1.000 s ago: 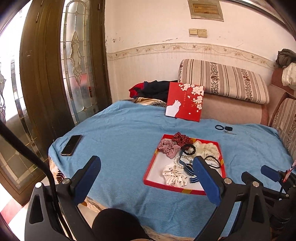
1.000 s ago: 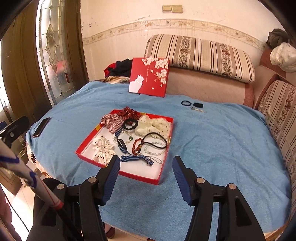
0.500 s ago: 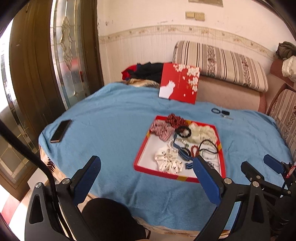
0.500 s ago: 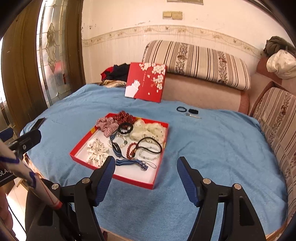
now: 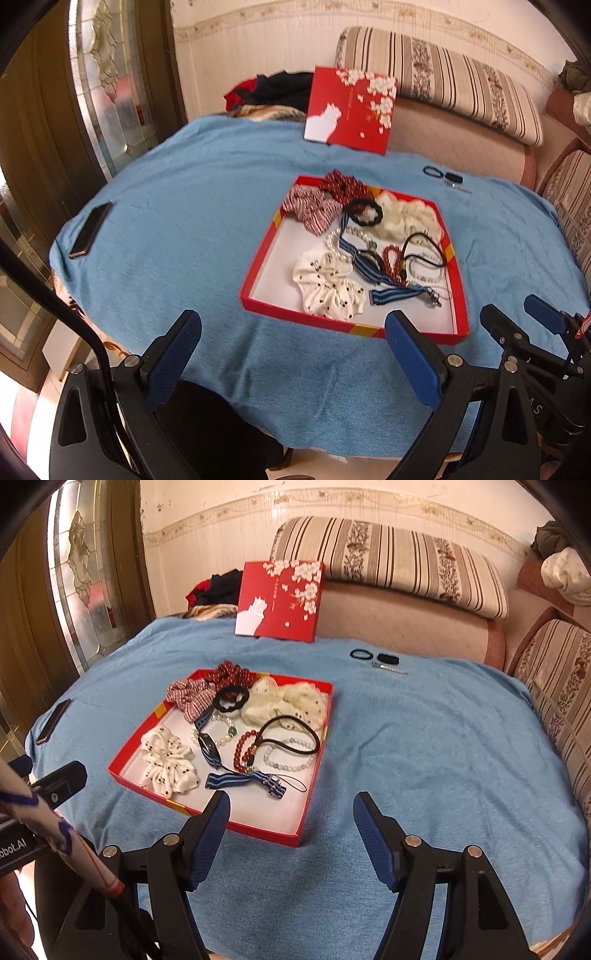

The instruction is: Organize jewelry

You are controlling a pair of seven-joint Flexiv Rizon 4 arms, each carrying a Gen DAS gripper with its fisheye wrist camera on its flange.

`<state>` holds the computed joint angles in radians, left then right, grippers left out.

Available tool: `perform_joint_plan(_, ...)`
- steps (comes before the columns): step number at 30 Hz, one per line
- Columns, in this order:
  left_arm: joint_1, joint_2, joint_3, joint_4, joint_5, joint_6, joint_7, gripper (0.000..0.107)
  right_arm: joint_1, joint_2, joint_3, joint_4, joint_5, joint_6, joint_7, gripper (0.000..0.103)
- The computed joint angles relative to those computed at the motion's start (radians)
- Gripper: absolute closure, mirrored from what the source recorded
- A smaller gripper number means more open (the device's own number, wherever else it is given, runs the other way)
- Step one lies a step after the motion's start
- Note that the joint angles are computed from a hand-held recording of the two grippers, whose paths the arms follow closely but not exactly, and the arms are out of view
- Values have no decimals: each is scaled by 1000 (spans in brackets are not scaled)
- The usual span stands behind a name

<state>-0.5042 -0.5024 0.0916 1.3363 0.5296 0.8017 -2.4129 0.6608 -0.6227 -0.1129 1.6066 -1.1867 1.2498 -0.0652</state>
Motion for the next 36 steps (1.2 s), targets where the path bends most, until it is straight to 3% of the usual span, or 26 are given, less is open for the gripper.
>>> perform_joint_plan(15,21,-48,-2,-17,-58,-6,62,8,21,-63,0,-56,181,-22,-151,30)
perform_joint_plan(36,21,-58,3,-20,-83,-5,80,8,42,-58,-31,-41,199,-9,-145,29)
